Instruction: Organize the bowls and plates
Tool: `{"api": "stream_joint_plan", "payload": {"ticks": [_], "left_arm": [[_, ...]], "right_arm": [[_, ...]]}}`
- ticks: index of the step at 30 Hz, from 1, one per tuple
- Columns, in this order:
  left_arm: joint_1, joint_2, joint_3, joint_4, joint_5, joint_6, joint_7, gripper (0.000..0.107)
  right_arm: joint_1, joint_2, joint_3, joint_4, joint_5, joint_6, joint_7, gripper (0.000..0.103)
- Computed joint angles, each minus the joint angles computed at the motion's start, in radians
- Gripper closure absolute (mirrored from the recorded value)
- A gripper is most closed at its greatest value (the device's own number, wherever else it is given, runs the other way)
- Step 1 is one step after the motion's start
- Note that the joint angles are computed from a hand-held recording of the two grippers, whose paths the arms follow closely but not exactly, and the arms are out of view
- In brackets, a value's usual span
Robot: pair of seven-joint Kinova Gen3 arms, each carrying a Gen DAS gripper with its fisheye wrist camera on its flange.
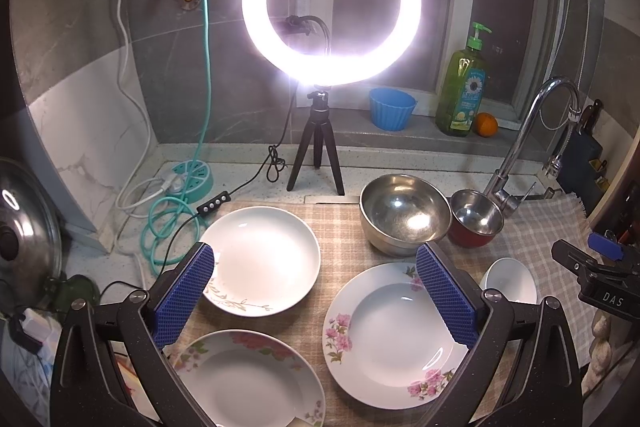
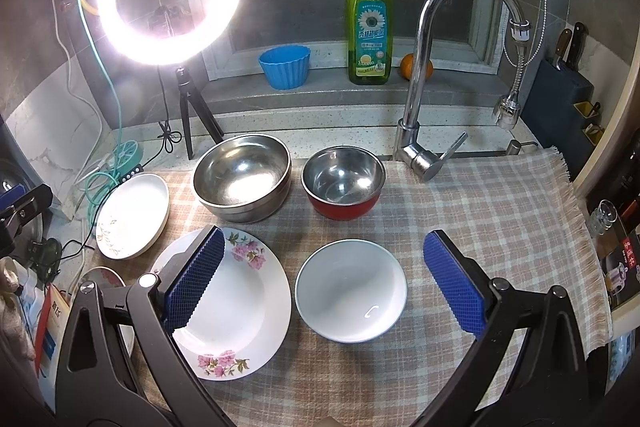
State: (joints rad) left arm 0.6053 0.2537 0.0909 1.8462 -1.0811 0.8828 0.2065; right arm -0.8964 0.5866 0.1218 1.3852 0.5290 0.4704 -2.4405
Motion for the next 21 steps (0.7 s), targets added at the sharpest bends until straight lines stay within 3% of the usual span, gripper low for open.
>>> {"api": "stream_joint_plan", "payload": {"ticks": [21], "left_arm": [[-0.003, 0.001, -0.001, -0.002, 0.005, -0.014, -0.011, 0.007]], "right_arm": [[0.000, 0.004, -0.005, -0.005, 0.001, 0.005, 0.002, 0.001]]}}
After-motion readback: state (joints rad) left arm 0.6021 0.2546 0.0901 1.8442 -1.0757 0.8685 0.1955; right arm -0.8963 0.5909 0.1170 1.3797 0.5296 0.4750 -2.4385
